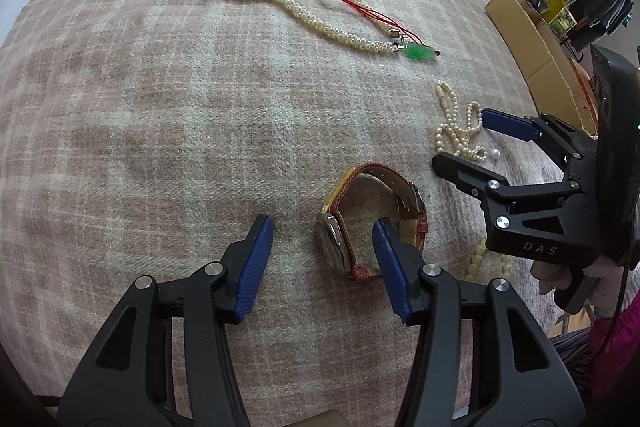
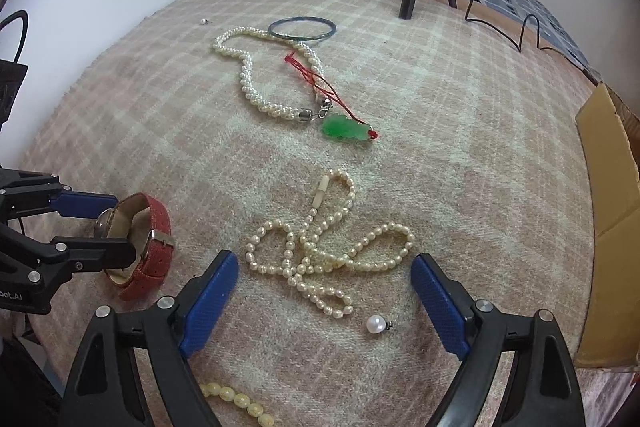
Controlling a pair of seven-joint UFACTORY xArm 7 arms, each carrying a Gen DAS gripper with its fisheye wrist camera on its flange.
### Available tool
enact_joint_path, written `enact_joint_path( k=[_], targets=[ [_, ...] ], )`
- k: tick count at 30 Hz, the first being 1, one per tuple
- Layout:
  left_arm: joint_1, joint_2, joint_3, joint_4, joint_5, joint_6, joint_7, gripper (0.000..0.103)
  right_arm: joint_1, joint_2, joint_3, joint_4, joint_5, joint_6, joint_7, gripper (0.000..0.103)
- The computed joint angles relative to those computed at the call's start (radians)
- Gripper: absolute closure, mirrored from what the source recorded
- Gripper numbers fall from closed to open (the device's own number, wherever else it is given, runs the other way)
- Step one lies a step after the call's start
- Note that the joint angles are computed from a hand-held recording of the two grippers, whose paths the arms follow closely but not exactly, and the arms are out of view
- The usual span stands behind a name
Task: Organize jewelry
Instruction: 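Close the left gripper on the watch while the right gripper closes on the pearls, then lift the watch with the left tool while the right tool carries the pearls to the box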
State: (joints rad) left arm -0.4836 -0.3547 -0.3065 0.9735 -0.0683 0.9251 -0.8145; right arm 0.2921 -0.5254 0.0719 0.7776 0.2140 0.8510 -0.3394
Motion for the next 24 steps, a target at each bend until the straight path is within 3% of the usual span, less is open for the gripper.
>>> enact_joint_path(
  k=[3,9,14,20,24],
  targets=[
    [0.005,0.015,-0.004,0.010,0.016,0.004,-0.006,0.054,-0.001,0.004,0.003,-0.003,-0.006,-0.015,-0.001,0.026],
    [0.009,0.045,-0.011,0.030,0.062,0.007,-0.017,0.062,0.005,0.013,-0.015,0.008,0.019,-0.014,-0.020,0.054],
    [0.010,0.047,-0.012,0.025,0.086,-0.005,-0.024,0.067,0.004,0.003,-0.016,0.001,0.024,-0.015,-0.039,0.068],
    [0.014,0.034,-0.008,0.010,0.104,-0.016,-0.034,0.085,0.005,-0.009,-0.013,-0.006,0.021,-0.013,-0.054,0.086],
    [0.016,0.021,-0.003,-0.002,0.096,-0.024,-0.029,0.086,-0.003,-0.018,-0.003,-0.011,0.004,-0.018,-0.038,0.097]
  ],
)
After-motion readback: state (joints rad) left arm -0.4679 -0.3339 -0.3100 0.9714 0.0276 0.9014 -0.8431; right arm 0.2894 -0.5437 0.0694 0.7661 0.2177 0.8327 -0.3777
